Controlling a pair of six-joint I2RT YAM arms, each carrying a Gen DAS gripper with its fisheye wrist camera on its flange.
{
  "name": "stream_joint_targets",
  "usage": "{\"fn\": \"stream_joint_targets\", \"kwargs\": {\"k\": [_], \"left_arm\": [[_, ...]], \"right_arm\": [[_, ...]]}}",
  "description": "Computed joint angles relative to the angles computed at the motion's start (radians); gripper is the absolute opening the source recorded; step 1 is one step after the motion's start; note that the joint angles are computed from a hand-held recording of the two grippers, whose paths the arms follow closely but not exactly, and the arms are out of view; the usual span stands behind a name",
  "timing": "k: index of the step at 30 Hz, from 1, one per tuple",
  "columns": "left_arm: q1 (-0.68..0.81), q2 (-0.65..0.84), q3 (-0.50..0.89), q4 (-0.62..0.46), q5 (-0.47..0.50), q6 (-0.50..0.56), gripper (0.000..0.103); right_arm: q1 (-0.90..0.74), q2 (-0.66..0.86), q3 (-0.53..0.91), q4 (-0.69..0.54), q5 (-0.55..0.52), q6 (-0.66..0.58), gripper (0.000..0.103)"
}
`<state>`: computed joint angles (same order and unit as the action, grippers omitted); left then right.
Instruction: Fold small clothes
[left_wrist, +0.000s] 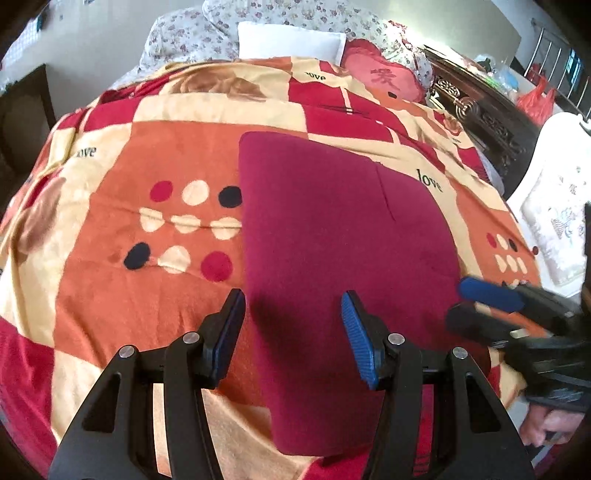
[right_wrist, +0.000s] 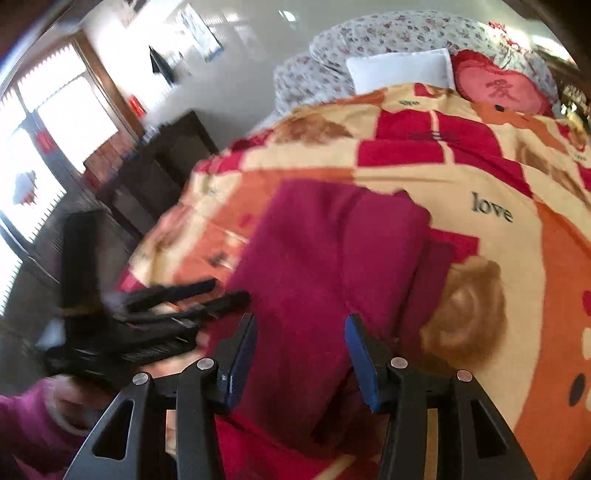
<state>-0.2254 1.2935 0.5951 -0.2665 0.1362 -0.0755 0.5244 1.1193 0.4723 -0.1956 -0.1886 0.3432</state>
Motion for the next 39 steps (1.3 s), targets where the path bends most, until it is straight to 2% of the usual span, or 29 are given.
{"fn": "stream_joint_targets", "kwargs": {"k": [3, 10, 15, 18, 25, 39], "left_arm": [[-0.023, -0.007, -0.007, 0.023, -0.027, -0.016, 0.054], [-0.074, -0.081, -0.027, 0.026, -0.1, -0.032, 0.055], [-0.071, -0.152, -0.027, -0.002, -0.126, -0.053, 0.055], [-0.064, -0.183, -0.02, -0.031, -0.126, -0.06, 0.055], [-0.072, -0.265, -0.032, -0.078, -0.149, -0.072, 0.055], [-0.098, -0.325, -0.036, -0.115, -0.184, -0.087, 0.055]], "right_arm": [[-0.018, 0.004, -0.059, 0.048, 0.0, -0.001, 0.048], [0.041, -0.142, -0.034, -0.07, 0.079, 0.052, 0.048], [0.098, -0.23, 0.011, -0.169, 0.205, 0.112, 0.049], [0.133, -0.233, 0.047, -0.214, 0.275, 0.147, 0.049], [0.196, -0.196, 0.095, -0.249, 0.349, 0.213, 0.05], [0.256, -0.187, 0.113, -0.281, 0.412, 0.258, 0.05]]}}
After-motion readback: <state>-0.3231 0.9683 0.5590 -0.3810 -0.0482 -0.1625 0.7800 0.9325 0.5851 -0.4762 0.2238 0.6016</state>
